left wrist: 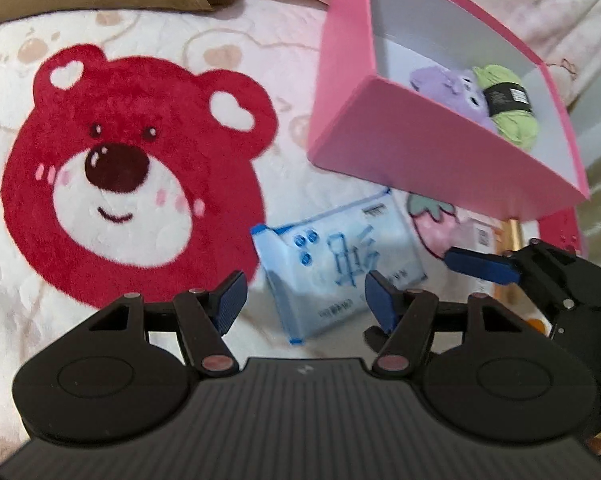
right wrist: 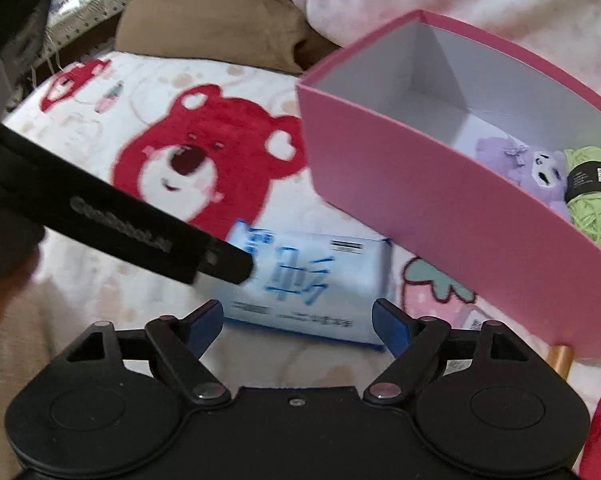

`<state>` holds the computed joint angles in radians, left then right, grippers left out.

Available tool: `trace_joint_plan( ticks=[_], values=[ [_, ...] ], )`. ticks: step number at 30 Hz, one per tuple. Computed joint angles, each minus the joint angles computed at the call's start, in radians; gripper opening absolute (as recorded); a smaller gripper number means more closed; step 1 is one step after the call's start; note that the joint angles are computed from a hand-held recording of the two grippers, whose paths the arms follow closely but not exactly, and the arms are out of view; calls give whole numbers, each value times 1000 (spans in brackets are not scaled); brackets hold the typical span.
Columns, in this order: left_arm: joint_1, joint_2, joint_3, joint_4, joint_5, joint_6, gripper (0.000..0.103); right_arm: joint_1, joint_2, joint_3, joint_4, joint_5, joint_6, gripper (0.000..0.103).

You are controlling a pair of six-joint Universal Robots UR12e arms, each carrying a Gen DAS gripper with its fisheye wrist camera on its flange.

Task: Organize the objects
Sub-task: 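Move the left tool down to the blue wet-wipes pack, then close the left gripper on the wipes pack and lift it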

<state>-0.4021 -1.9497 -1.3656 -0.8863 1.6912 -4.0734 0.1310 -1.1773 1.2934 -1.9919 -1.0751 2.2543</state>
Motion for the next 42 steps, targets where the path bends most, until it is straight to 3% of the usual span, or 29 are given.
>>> trace_joint_plan(
  ticks=[9,13,17,20,21,23,26,31,37,42],
  values=[
    [-6,-17,-23,56,56,-49,62,-1,25,35,-145,4,98,85],
    [-1,-17,-39,73,40,-101,58,-2,36,25,-125,7,123,85],
    [-1,-12,-56,89,36,-144,46,-11,57,-9,-39,40,175,86],
    [6,-13,-61,109,9,-162,36,-6,69,-37,11,27,172,95],
    [6,-14,-60,111,6,-165,36,-2,72,-43,24,21,172,103],
    [5,-17,-58,113,5,-163,36,15,77,-49,31,-6,173,103],
    [4,-20,-58,115,4,-170,38,36,67,-14,-61,-63,232,103],
    [6,-16,-73,147,-3,-197,40,28,74,-42,1,-55,229,103],
    [-3,-16,-82,172,32,-230,39,22,56,-5,-70,-46,232,97],
    [-5,-17,-86,188,45,-232,41,15,48,15,-133,-19,221,83]
  ],
)
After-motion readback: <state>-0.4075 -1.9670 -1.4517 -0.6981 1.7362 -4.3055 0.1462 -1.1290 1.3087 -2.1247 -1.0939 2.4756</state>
